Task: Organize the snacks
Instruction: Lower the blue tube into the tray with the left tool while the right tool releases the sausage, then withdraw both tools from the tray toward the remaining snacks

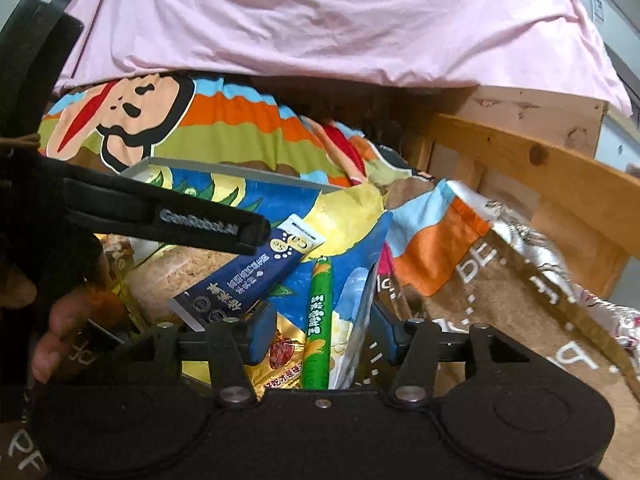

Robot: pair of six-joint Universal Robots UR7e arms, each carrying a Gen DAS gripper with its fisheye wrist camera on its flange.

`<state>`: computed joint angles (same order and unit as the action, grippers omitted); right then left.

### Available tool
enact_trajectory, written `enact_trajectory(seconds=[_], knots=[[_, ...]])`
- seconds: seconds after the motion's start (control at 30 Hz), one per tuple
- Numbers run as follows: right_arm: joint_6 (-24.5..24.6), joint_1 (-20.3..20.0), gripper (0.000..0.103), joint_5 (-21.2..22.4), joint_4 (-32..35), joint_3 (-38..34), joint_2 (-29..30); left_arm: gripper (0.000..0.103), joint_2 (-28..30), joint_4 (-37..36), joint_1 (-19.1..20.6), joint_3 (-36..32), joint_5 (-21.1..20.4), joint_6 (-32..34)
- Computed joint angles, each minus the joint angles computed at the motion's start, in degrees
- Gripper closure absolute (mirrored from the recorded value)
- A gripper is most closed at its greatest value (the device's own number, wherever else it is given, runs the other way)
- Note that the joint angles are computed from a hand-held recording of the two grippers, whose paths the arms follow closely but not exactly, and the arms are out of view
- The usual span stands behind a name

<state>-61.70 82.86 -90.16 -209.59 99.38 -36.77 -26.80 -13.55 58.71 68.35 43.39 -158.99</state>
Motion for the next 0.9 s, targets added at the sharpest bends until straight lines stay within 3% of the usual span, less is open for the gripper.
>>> enact_trajectory(seconds=[0.23, 0.4, 0.63, 0.7, 0.9], knots=[[2.17, -0.22, 0.024, 2.55, -3.81, 5.13, -3.32, 0.002, -4.88, -9.71, -2.63, 9.86, -2.32, 2.98], [4.37, -0.97, 0.004, 5.74, -5.23, 10.49, -7.03, 0.001, -8.26, -15.63, -4.88, 16.55, -5.02, 3.3], [5.06, -1.78, 0.001, 8.55, -8.13, 17.35, -10.69, 0.0, -12.64, -20.79, -8.91, 25.93, -11.56, -1.82], [4.86, -2.04, 0.001, 8.89, -8.86, 19.33, -11.57, 0.0, -13.2, -19.4, -9.98, 27.55, -13.37, -5.24], [2.91, -3.66, 0.001, 10.04, -14.1, 26.16, -13.25, 0.0, -12.5, -5.38, -13.42, 29.27, -18.93, -23.51]])
